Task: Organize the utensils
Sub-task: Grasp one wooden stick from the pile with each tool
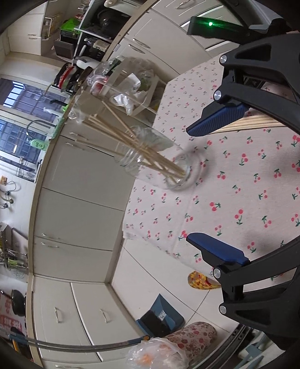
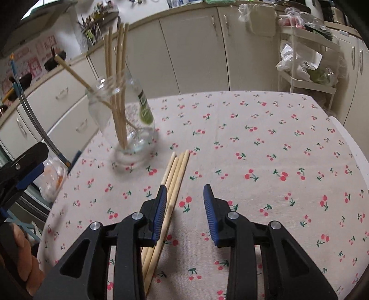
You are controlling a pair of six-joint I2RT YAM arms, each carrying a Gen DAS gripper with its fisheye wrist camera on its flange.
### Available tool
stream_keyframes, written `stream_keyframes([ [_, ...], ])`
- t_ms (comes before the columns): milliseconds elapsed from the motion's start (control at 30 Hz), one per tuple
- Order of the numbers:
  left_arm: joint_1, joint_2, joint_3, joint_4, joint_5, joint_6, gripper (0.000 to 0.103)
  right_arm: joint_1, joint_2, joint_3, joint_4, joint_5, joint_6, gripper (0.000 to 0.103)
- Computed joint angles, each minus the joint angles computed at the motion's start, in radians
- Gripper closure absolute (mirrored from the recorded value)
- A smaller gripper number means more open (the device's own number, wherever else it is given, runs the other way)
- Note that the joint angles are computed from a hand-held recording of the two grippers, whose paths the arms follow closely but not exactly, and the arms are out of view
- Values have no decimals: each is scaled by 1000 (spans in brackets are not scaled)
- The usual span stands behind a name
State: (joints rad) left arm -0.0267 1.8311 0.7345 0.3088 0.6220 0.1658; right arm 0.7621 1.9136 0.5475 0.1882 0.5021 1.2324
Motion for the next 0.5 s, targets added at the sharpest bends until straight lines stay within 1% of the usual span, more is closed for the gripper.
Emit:
stream_keyframes([
  [67, -6, 4, 4, -15, -5, 6, 21, -21, 25, 27, -22, -45, -32, 70],
  [100, -9, 6, 4, -21, -7, 8, 21, -22, 29, 35, -34, -42, -41, 70],
  [133, -9, 9, 11, -30, -7, 12, 21, -20, 35, 62, -82, -32, -53, 69],
  [167, -10, 11, 11, -33, -7, 14, 21, -23, 36, 73, -102, -36, -66, 69],
  [300, -23, 22, 17, -51, -19, 19, 21, -31, 33, 66, -140, -46, -73, 69],
  [367, -33, 25, 21, -63, -27, 26, 21, -25, 25, 49, -145, -34, -72, 78],
  [500, -98, 42, 49, -115, -91, 60, 21, -31, 7, 23, -136, -44, -84, 81],
])
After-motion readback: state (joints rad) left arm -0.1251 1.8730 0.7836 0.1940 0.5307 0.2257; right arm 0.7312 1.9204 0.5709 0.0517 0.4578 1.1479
